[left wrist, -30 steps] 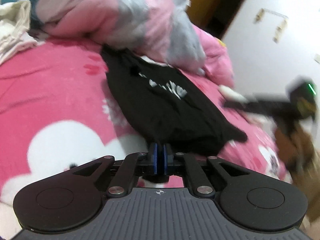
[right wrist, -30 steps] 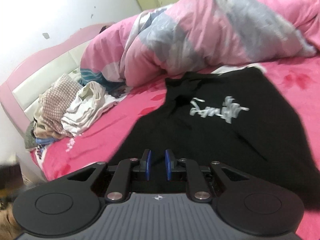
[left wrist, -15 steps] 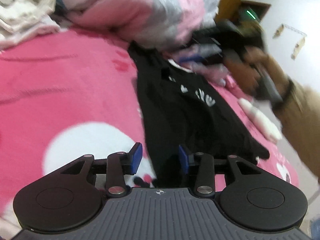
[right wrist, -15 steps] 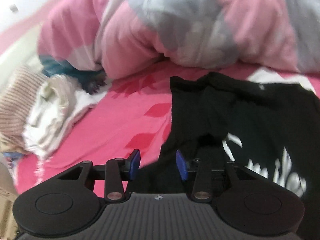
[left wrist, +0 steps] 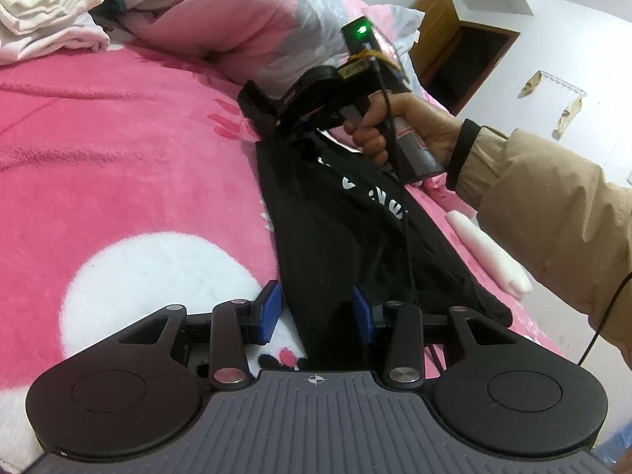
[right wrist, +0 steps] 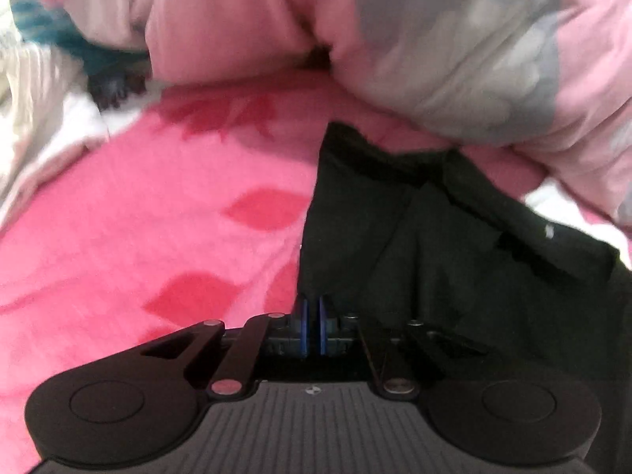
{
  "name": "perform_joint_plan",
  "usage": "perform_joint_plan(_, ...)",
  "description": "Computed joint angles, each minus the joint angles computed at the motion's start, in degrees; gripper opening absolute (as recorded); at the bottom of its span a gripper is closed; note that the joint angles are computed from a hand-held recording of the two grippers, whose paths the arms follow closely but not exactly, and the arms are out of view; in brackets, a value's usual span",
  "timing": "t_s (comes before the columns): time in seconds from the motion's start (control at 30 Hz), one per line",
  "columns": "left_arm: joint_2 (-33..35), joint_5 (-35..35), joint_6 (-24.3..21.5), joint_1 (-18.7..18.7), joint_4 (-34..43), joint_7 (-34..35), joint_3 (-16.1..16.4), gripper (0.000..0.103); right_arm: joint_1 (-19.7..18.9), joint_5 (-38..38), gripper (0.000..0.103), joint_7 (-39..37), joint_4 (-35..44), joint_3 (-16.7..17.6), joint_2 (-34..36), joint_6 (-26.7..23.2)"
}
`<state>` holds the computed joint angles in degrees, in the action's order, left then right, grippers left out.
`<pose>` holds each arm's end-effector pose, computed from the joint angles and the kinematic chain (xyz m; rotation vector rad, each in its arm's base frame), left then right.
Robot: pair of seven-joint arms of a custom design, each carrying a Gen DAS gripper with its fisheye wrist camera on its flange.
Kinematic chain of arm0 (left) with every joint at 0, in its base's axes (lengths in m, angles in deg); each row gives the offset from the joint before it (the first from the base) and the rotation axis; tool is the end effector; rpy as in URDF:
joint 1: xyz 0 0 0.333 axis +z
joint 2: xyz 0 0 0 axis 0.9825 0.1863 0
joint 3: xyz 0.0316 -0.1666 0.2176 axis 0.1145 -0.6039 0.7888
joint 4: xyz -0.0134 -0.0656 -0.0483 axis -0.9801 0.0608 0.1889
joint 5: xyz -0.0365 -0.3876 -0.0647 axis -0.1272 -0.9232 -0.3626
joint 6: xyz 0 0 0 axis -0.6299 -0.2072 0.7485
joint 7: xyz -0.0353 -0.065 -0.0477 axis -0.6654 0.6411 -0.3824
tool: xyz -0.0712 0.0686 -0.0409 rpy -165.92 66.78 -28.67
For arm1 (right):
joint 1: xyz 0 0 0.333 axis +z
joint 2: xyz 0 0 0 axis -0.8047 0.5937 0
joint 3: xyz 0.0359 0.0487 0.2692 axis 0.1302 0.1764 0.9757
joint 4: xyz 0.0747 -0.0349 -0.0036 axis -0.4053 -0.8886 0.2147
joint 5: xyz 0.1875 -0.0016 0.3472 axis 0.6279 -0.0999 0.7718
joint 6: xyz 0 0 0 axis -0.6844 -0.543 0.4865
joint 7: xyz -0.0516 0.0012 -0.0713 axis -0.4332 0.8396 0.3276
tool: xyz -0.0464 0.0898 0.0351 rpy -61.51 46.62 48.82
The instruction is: Fold clothes
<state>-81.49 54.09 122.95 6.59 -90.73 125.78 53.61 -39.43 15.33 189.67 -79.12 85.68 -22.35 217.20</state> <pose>0.2917 -0.2527 0.4552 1.4741 -2.0953 1.6731 0.5196 0.2033 0.5491 -1.9184 1.9137 -0.5588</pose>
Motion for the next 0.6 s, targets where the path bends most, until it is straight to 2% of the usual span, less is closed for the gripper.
perform_joint_plan(0.2, 2.4, -1.8, 1.9, 1.5, 0.8, -4.7, -1.9, 0.039, -0.9, 5.0, 0.005, 0.7, -1.6, -1.0, -2.1, 12.5)
perform_joint_plan(0.3, 2.9, -0.8, 2.3, 0.6, 1.5, -7.7, -0.2, 0.038, -1.7, 7.7, 0.005, 1.8, -2.5, -1.2, -2.2, 17.5)
perform_joint_plan(0.4, 3.4, 0.4, 1.7, 2.0, 1.8, -9.8, -1.4, 0.033, -2.6, 9.3, 0.005, 2.8, -3.3, -1.3, -1.7, 20.8)
perform_joint_plan(0.43, 3.6, 0.6, 1.8, 2.8, 1.6, -10.5, -2.1, 0.03, -2.7, 10.0, 0.005, 2.9, -3.5, -1.4, -1.4, 22.0)
perform_joint_plan(0.47, 3.6, 0.7, 2.0, 3.9, 1.3, -11.3, -3.1, 0.019, -3.0, 9.9, 0.005, 3.5, -3.5, -1.2, -0.9, 23.0)
perform_joint_plan(0.53, 4.2, 0.9, 2.1, 7.0, 1.0, -13.1, -5.9, 0.007, -3.5, 9.5, 0.005, 4.7, -3.4, -0.9, 0.1, 25.0)
perform_joint_plan(0.6, 4.8, -0.1, 3.6, 13.4, 0.2, -16.1, -11.9, 0.005, -3.7, 9.0, 0.005, 5.4, -3.1, -0.9, 1.3, 27.0)
